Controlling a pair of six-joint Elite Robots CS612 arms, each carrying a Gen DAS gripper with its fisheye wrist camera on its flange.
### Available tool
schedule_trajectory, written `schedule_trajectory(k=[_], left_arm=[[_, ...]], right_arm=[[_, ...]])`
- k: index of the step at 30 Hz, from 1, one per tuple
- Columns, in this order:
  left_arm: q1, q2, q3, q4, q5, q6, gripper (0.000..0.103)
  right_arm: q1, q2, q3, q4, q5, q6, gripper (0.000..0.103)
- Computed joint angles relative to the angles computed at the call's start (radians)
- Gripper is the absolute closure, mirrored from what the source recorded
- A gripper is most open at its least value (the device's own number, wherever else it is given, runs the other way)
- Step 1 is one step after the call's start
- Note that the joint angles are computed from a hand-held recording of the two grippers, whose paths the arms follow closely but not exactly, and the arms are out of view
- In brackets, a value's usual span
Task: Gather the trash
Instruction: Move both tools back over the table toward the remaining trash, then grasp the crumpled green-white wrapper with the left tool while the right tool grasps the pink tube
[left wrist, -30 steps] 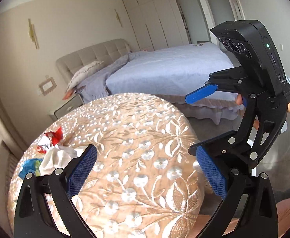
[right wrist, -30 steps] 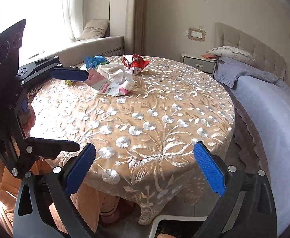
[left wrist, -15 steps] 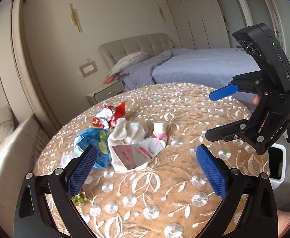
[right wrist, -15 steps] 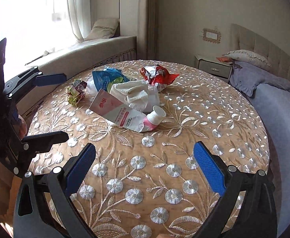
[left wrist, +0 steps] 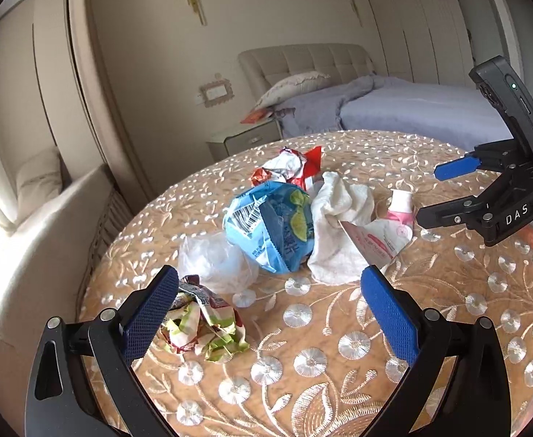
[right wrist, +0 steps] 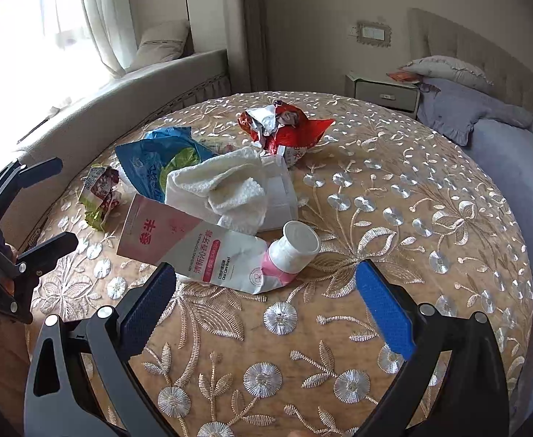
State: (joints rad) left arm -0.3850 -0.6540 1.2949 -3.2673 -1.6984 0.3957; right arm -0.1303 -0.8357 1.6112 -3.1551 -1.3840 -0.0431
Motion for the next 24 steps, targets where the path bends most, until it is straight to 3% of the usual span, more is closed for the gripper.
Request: schedule_trajectory(k=[5,8,11,14,15,16,18,24], left_arm=[[0.008,0.027,-0.058,0.067,0.07,-0.06,0.004],[0.01,0.042,-0.106,0.165,0.122,-0.094,0.004],[0.013,0.06,-0.153,0.244,0.161,-0.139,0.004],[0.014,0.082,-0.214,0.362,0.181,-0.174,0.004],[0.016,0.089,-0.237,0.419,0.184,-0.184,0.005],[0.019,0.096,-0.259,0.472,0.173,-0.194,0.007],[0.026,0.105,-0.286,0.54,0.136,-0.204,0.033],[0.042,0.08,-0.231,0.472,0.083,-0.241,0.039]], right_arm=[[-0.004,0.026,-0.051,0.084,-0.013,0.126,0.005],[-0.01,0.041,-0.076,0.123,-0.009,0.225,0.005],[-0.01,0.054,-0.091,0.132,-0.018,0.273,0.016],[0.002,0.059,-0.104,0.143,-0.05,0.267,0.035],[0.004,0.06,-0.108,0.149,-0.039,0.252,0.063],[0.005,0.061,-0.113,0.158,-0.024,0.238,0.07],[0.019,0.059,-0.113,0.157,-0.064,0.223,0.07],[0.022,0.034,-0.067,0.092,-0.067,0.213,0.071]])
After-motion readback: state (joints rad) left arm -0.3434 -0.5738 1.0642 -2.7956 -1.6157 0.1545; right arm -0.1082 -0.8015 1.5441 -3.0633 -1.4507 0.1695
